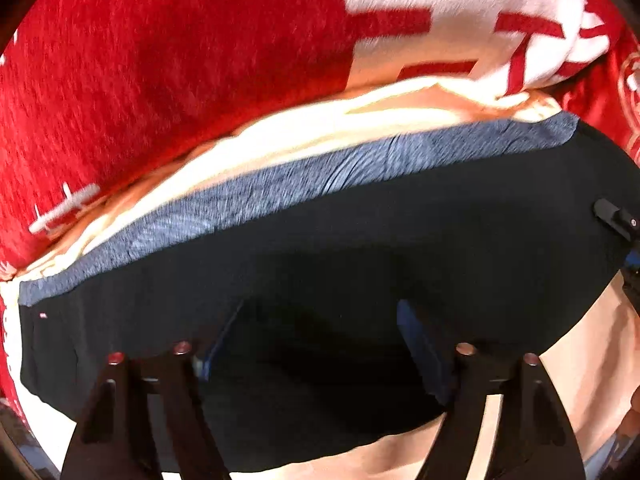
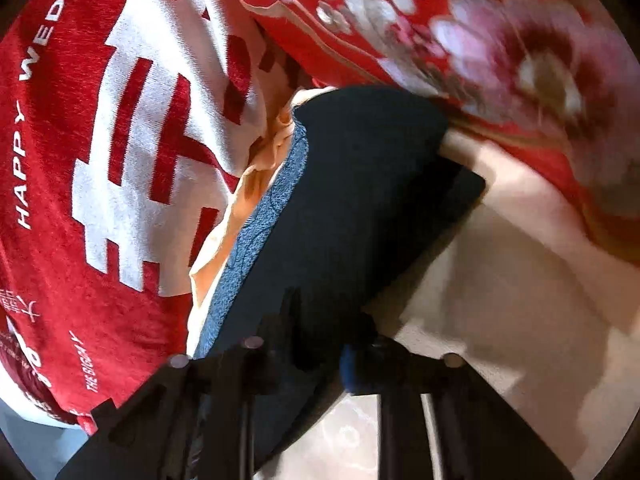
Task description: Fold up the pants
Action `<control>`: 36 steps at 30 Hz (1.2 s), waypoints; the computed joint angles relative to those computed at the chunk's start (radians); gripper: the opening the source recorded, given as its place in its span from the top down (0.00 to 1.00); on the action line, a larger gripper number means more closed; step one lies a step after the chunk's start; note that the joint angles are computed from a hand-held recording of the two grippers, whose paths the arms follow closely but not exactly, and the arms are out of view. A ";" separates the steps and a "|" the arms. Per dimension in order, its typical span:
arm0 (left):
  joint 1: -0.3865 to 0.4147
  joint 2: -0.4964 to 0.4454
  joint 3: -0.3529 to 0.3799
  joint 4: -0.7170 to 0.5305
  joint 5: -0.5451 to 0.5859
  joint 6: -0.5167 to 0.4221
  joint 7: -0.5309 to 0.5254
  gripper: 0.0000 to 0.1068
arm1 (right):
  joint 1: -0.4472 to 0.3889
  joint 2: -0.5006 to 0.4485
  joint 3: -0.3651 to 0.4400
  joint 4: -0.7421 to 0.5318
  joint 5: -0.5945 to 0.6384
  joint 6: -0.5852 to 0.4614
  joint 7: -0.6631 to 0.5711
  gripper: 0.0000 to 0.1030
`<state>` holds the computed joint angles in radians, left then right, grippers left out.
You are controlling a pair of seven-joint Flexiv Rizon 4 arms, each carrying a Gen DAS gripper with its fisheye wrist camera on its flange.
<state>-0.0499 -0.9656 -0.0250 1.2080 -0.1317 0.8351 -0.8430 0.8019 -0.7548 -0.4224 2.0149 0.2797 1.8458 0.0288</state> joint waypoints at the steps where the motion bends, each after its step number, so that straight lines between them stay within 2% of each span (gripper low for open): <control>1: 0.006 0.007 -0.016 0.008 -0.008 0.013 0.015 0.27 | 0.001 0.013 -0.005 0.005 -0.017 0.003 -0.022 0.84; 5: 0.012 0.021 -0.071 0.039 -0.057 0.049 0.062 0.27 | 0.032 0.050 -0.049 0.014 -0.056 -0.010 -0.097 0.84; 9: -0.045 -0.031 -0.008 -0.023 -0.039 -0.053 -0.032 0.27 | 0.045 0.058 -0.062 0.007 -0.058 -0.021 -0.123 0.84; 10: -0.030 -0.026 -0.032 0.003 -0.050 -0.009 -0.025 0.26 | 0.030 0.063 -0.047 0.001 -0.067 -0.032 -0.128 0.84; 12: -0.022 -0.024 -0.041 0.009 -0.051 -0.005 -0.006 0.26 | 0.033 0.067 -0.053 -0.009 -0.089 -0.064 -0.133 0.84; 18: 0.006 -0.050 -0.058 -0.059 -0.084 -0.101 0.018 0.25 | 0.072 0.101 -0.121 -0.038 -0.230 -0.176 -0.158 0.84; 23: 0.069 -0.066 -0.067 -0.144 -0.148 -0.239 0.005 0.25 | 0.095 0.138 -0.159 -0.082 -0.392 -0.295 -0.177 0.84; 25: 0.094 -0.068 -0.065 -0.165 -0.156 -0.254 0.022 0.25 | 0.087 0.152 -0.147 -0.109 -0.458 -0.352 -0.197 0.84; 30: 0.162 -0.108 -0.029 -0.289 -0.158 -0.300 0.020 0.25 | 0.035 0.147 -0.046 -0.248 -0.601 -0.548 -0.273 0.84; 34: 0.214 -0.184 0.006 -0.455 -0.137 -0.373 -0.031 0.25 | -0.028 0.071 0.076 -0.444 -0.667 -0.738 -0.369 0.84; 35: 0.226 -0.205 0.018 -0.486 -0.140 -0.363 -0.050 0.25 | -0.044 0.042 0.107 -0.501 -0.681 -0.787 -0.401 0.84; 36: 0.237 -0.197 0.015 -0.483 -0.116 -0.395 -0.066 0.25 | -0.062 0.010 0.142 -0.566 -0.690 -0.837 -0.437 0.84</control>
<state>0.1868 -1.1626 -0.0099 0.7245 -0.2476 0.4401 -0.9088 0.7394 -0.7447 -0.2806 1.4490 -0.4104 1.0090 -0.4082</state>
